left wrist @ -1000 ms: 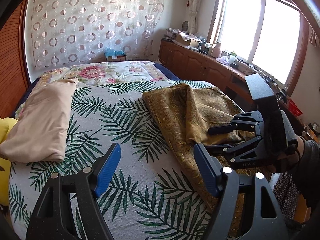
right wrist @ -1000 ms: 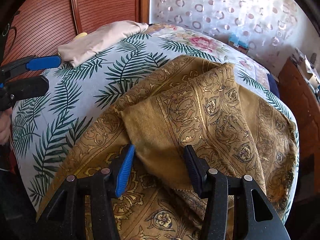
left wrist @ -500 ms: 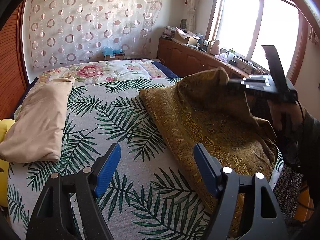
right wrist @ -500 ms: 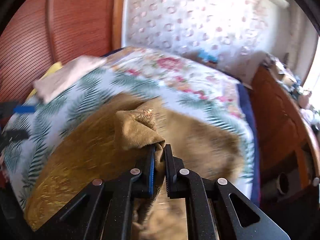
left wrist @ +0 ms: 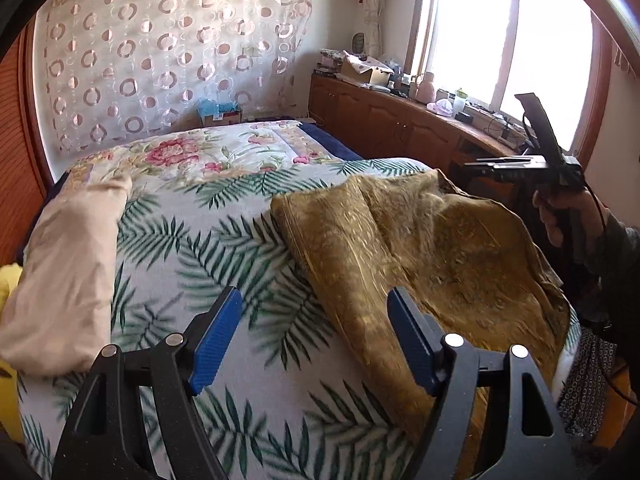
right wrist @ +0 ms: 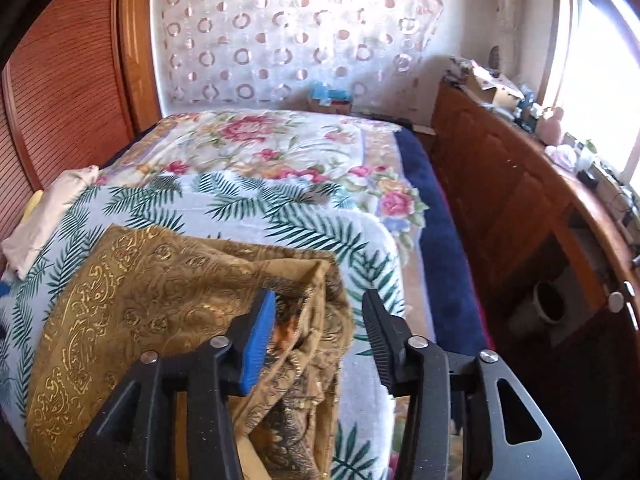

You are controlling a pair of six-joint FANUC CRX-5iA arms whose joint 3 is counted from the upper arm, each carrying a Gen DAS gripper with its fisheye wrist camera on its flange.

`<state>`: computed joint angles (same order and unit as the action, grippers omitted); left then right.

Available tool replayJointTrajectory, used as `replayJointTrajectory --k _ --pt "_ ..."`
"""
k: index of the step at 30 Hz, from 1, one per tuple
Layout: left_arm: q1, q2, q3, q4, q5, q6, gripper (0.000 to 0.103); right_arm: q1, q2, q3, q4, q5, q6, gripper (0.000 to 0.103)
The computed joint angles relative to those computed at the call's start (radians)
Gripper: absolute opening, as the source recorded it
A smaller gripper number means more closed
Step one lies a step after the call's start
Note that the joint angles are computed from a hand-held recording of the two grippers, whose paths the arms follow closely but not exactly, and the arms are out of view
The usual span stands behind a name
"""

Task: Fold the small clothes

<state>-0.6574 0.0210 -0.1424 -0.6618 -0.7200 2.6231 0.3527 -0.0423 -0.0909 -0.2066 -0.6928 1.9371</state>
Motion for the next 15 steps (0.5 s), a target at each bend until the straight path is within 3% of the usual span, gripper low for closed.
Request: replayJointTrajectory --k 3,7,11,15 --pt "0.051 0.045 0.042 0.036 0.017 -0.085 0.076 -0.022 0.052 0.066 -0.028 -0.061 0.046 0.049" --pt "0.117 0.126 0.119 0.09 0.014 -0.197 0.076 -0.016 0.12 0.141 0.024 -0.114 0.013 0.049" --pt "0.18 0.178 0.156 0.164 0.04 -0.278 0.069 -0.041 0.185 0.245 -0.033 -0.206 0.067 0.049" --pt "0.232 0.218 0.171 0.259 0.082 -0.365 0.069 -0.07 0.215 0.293 -0.105 -0.227 0.141 0.049"
